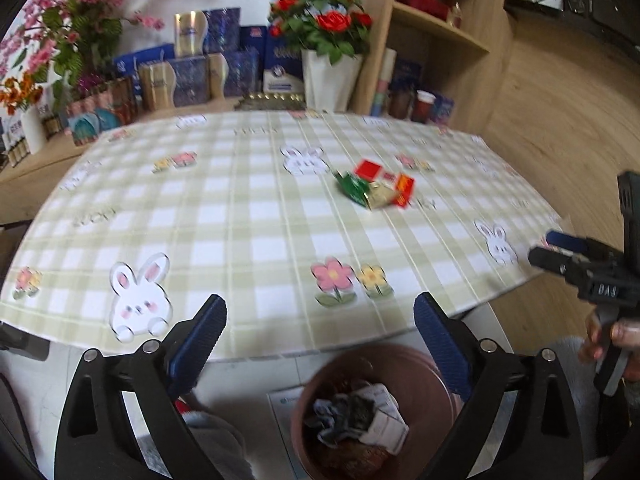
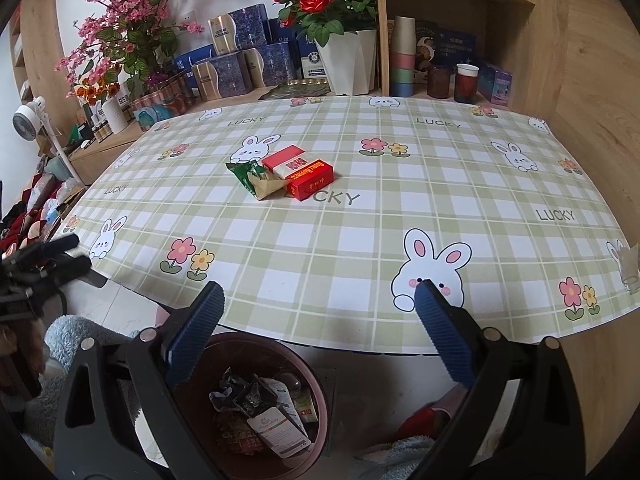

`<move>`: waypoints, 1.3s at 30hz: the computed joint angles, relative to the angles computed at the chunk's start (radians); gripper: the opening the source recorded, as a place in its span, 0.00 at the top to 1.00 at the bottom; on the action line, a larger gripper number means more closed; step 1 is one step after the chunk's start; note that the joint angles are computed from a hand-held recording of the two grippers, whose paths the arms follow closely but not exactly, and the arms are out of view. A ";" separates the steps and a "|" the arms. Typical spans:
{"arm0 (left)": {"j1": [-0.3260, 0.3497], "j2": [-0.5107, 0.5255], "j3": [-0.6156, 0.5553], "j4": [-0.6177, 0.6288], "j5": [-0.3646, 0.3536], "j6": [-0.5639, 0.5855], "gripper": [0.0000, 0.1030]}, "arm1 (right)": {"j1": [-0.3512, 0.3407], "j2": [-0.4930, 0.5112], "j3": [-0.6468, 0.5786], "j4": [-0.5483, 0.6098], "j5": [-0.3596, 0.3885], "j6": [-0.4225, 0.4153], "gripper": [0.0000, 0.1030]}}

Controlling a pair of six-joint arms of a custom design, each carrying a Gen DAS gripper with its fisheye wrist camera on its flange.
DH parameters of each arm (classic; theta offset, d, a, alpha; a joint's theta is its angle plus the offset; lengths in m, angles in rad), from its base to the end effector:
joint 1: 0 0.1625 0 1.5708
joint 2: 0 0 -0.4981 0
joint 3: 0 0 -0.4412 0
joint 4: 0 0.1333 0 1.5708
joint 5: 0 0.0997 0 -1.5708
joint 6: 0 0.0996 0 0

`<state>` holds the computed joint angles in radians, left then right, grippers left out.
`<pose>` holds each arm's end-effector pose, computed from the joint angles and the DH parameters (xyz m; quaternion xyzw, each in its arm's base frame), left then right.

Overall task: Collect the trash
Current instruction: 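Open the left gripper over the bin and move both grippers back toward the table, then grasp the green wrapper with the left gripper while the right gripper grasps the red box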

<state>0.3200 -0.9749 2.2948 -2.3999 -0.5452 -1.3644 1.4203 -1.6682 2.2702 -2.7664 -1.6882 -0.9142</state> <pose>-0.3610 -0.3498 0.0548 0.0710 0.8507 -0.4045 0.3282 0.0523 -0.4663 0.3822 0.3398 -0.8923 0.2231 0.1965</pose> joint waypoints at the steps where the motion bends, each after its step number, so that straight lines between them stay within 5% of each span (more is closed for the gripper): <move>1: 0.002 -0.007 -0.002 0.016 0.011 -0.008 0.10 | 0.001 0.003 -0.001 -0.002 -0.002 0.000 0.08; 14: 0.039 -0.012 -0.016 -0.008 0.043 0.061 0.10 | 0.004 0.046 -0.036 -0.030 -0.018 0.013 0.08; 31: 0.203 0.162 -0.165 -0.382 -0.047 0.531 0.11 | -0.019 0.156 -0.128 -0.053 -0.035 0.040 0.08; 39: 0.335 0.193 -0.243 -0.579 -0.139 0.502 0.44 | -0.011 0.208 -0.170 -0.056 -0.040 0.047 0.08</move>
<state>0.6549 -0.7815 2.0519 -2.9790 -0.6844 -0.8627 1.4090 -1.4598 2.1000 -2.8221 -1.7285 -0.8676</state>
